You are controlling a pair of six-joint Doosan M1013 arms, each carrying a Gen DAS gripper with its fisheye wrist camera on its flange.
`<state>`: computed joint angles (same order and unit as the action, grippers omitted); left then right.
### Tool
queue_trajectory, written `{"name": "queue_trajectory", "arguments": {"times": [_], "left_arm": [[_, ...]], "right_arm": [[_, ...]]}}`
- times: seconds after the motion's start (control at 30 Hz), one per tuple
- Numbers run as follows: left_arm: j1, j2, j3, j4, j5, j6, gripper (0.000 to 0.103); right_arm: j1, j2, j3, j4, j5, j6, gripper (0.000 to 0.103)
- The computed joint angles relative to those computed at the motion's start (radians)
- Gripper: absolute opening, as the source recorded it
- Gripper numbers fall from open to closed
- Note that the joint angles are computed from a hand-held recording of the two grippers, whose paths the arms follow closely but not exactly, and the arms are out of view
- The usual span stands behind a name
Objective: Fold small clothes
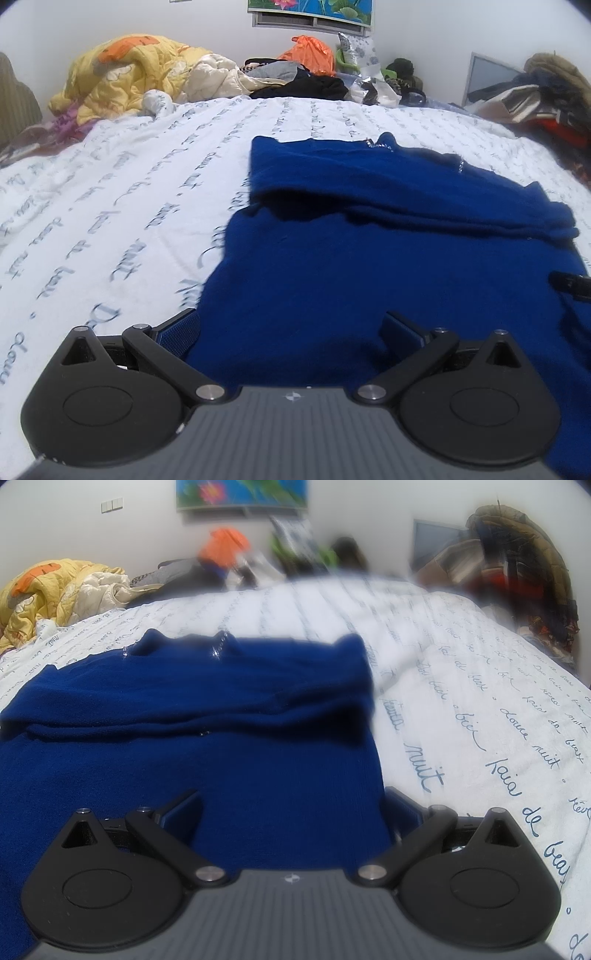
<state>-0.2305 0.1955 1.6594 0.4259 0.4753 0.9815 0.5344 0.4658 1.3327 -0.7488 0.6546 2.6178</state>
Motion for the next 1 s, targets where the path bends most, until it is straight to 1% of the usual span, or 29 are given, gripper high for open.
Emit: {"name": "queue_trajectory", "arguments": {"times": [0.03,0.13,0.2,0.27,0.37,0.43,0.53,0.57,0.67,0.7,0.77,0.8,0.83,0.87,0.9,0.93,0.97,1.0], "left_arm": [[0.010,-0.007,0.007,-0.034,-0.007,0.023,0.103],[0.050,-0.027,0.026,-0.208,-0.027,0.149,0.103],[0.073,-0.042,0.042,-0.291,-0.042,0.220,0.103],[0.095,-0.053,0.051,-0.375,-0.043,0.300,0.103],[0.124,-0.069,0.066,-0.487,-0.043,0.408,0.103],[0.145,-0.077,0.072,-0.593,-0.035,0.502,0.103],[0.172,-0.082,0.079,-0.779,-0.014,0.671,0.102],[0.177,-0.083,0.081,-0.821,-0.007,0.717,0.101],[0.186,-0.085,0.085,-0.956,0.028,0.873,0.097],[0.188,-0.086,0.087,-1.004,0.041,0.930,0.095],[0.187,-0.084,0.088,-1.084,0.068,1.029,0.089],[0.184,-0.082,0.089,-1.109,0.077,1.062,0.085],[0.176,-0.083,0.090,-1.097,0.070,1.066,0.080],[0.165,-0.083,0.089,-1.064,0.064,1.058,0.076],[0.156,-0.083,0.088,-1.028,0.055,1.047,0.067],[0.148,-0.083,0.087,-0.995,0.050,1.034,0.061],[0.144,-0.082,0.084,-0.978,0.052,1.029,0.059],[0.143,-0.080,0.081,-0.976,0.059,1.031,0.053]], "right_arm": [[0.000,0.000,-0.001,0.000,0.000,0.000,0.103],[0.000,0.000,-0.001,0.001,0.001,-0.001,0.103],[-0.001,0.000,-0.001,0.002,0.000,-0.002,0.103],[-0.003,-0.002,0.003,0.009,-0.009,-0.009,0.103],[-0.015,-0.014,0.017,0.066,-0.046,-0.080,0.103],[-0.027,-0.036,0.045,0.123,-0.091,-0.134,0.103],[-0.047,-0.087,0.118,0.184,-0.189,-0.154,0.103],[-0.053,-0.104,0.140,0.196,-0.207,-0.158,0.103],[-0.063,-0.154,0.193,0.211,-0.203,-0.173,0.103],[-0.071,-0.170,0.205,0.254,-0.196,-0.207,0.103],[-0.090,-0.200,0.228,0.373,-0.180,-0.291,0.103],[-0.099,-0.213,0.236,0.441,-0.168,-0.339,0.103],[-0.109,-0.225,0.246,0.513,-0.159,-0.393,0.103],[-0.118,-0.236,0.256,0.584,-0.154,-0.451,0.103],[-0.124,-0.247,0.268,0.645,-0.153,-0.506,0.102],[-0.127,-0.256,0.277,0.705,-0.152,-0.562,0.102],[-0.127,-0.261,0.284,0.756,-0.150,-0.614,0.102],[-0.127,-0.264,0.288,0.801,-0.145,-0.665,0.102]]}}
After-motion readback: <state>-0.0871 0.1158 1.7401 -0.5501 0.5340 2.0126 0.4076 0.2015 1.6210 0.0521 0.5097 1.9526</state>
